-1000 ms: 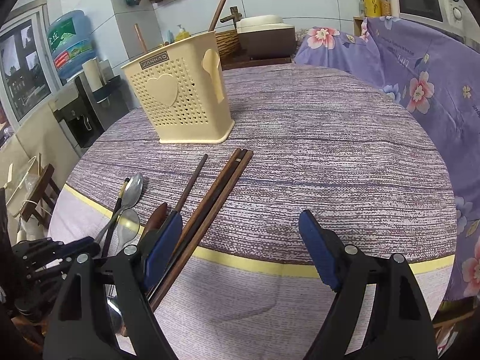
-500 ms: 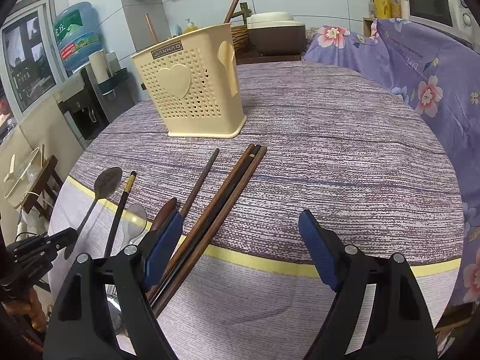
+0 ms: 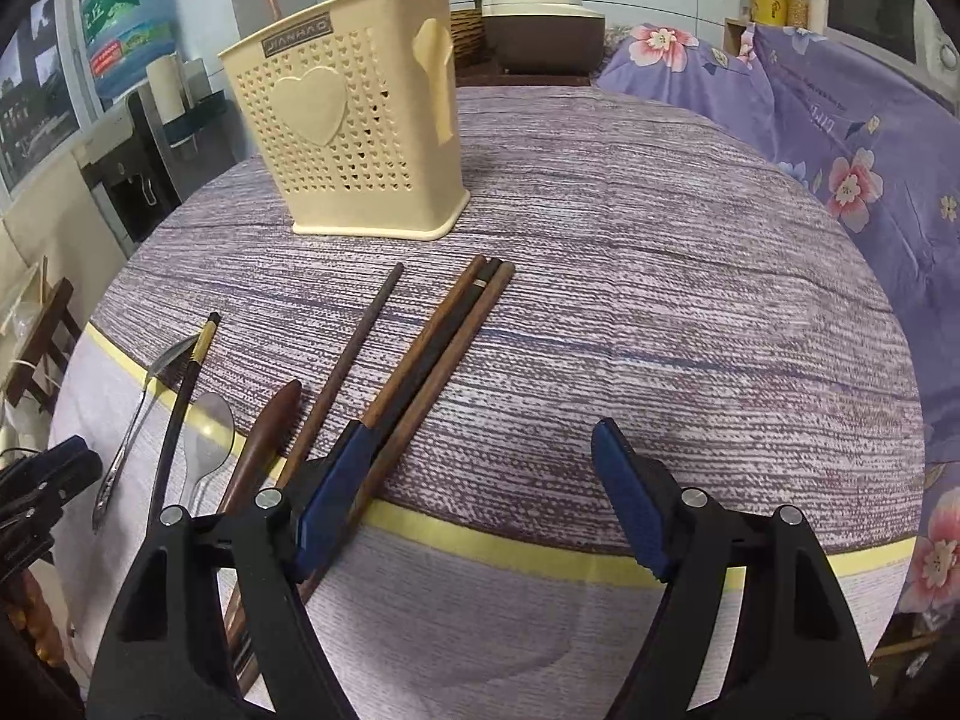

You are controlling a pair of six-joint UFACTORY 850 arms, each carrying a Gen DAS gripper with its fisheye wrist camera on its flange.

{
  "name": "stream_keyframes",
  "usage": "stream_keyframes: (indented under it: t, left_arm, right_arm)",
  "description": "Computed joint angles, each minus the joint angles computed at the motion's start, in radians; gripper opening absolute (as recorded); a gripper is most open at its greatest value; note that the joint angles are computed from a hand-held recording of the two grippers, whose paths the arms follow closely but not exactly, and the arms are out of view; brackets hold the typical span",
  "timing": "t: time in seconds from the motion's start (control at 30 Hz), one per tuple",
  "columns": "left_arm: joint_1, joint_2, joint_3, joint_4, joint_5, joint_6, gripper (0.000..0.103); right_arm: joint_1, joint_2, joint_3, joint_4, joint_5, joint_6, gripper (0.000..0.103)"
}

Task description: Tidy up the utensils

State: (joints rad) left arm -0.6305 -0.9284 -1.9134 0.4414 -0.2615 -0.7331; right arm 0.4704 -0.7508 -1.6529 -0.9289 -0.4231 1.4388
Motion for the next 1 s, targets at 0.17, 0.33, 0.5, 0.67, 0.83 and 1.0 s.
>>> stream_keyframes:
  t: [0.17, 0.33, 0.5, 0.67, 0.83, 1.0]
  left_arm:
    - [-0.006, -0.033, -0.066, -0.005, -0.052, 0.068, 0.048]
    - [0.003, -0.048, -0.095, -0.085, -0.072, 0.162, 0.049]
    - [0.005, -0.071, -0.136, -0.136, -0.098, 0.22, 0.05]
    - [-0.004, -0.081, -0.164, -0.125, -0.104, 0.213, 0.05]
    - [-0.013, -0.091, -0.182, -0.098, -0.124, 0.203, 0.05]
    - [-0.009, -0.079, -0.164, -0.093, -0.114, 0.196, 0.05]
  right_arm:
    - [-0.003, -0.041, -0.063, 0.113, -0.033, -0.13, 0.072]
    - [-0.021, -0.03, -0.052, 0.183, -0.033, -0.213, 0.068]
    - [-0.055, 0.006, 0.0, 0.266, 0.045, -0.223, 0.059]
    - [-0.039, -0.042, -0.085, 0.352, -0.002, -0.325, 0.06]
    - [-0.017, -0.115, -0.22, 0.332, -0.15, -0.397, 0.059]
    - [-0.062, -0.093, -0.185, 0.448, -0.111, -0.475, 0.053]
